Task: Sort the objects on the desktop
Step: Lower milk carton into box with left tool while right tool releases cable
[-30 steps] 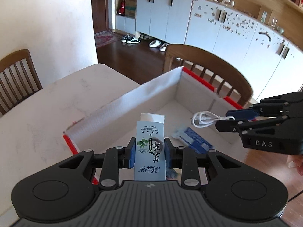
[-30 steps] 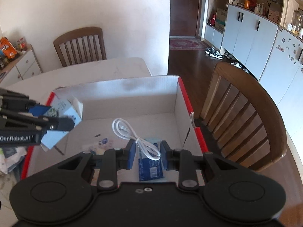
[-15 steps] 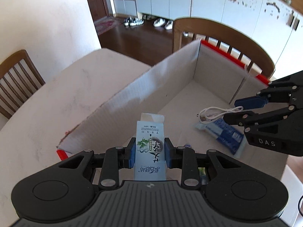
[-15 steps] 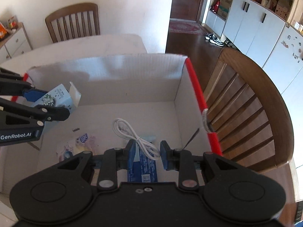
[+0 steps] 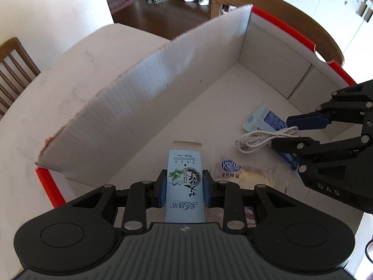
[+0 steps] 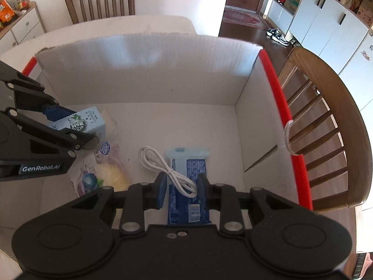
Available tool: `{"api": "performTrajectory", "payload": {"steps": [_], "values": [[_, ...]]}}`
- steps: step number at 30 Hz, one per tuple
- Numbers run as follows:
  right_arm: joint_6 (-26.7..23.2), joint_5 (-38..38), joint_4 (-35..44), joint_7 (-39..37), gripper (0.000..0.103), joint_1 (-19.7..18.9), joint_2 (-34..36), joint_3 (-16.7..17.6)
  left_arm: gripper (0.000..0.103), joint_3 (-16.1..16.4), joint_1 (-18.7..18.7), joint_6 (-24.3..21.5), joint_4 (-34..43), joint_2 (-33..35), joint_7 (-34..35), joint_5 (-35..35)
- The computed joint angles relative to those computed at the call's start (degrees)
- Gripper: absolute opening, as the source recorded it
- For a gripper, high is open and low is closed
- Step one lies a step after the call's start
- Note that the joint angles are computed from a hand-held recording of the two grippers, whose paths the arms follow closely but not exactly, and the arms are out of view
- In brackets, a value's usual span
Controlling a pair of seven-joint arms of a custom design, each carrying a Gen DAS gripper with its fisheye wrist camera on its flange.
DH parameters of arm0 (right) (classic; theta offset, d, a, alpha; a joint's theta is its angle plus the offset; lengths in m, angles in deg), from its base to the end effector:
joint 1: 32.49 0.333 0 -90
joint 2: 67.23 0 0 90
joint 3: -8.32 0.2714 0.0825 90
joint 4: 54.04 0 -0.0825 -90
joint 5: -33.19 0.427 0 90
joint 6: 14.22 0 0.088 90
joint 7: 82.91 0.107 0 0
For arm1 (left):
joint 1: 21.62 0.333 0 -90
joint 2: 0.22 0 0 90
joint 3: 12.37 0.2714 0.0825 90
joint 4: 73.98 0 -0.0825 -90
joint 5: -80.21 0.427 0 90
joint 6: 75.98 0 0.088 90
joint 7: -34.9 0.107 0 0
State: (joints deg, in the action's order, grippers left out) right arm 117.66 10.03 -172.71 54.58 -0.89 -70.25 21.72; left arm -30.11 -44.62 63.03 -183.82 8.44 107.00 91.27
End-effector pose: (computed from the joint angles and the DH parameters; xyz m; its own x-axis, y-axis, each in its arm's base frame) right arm 0.4323 0.4219 0.4205 0.1683 -0.9825 0.0801 -0.8870 -0.1864 -0.4224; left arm 0.5012 -0.4242 0.3929 -0.4858 -0.8740 -0.0102 -0.8095 0.4542 -0.3720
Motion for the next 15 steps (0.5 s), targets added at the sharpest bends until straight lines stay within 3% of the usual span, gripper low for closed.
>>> {"api": "performTrajectory", "payload": {"steps": [15], "values": [[-1.2,0.5,1.6,-1.6,0.032,0.3,1.3,-0.5,0.029,0.0,0.8,-2.0,0.2,-0.6,0.4,-3.7]]}}
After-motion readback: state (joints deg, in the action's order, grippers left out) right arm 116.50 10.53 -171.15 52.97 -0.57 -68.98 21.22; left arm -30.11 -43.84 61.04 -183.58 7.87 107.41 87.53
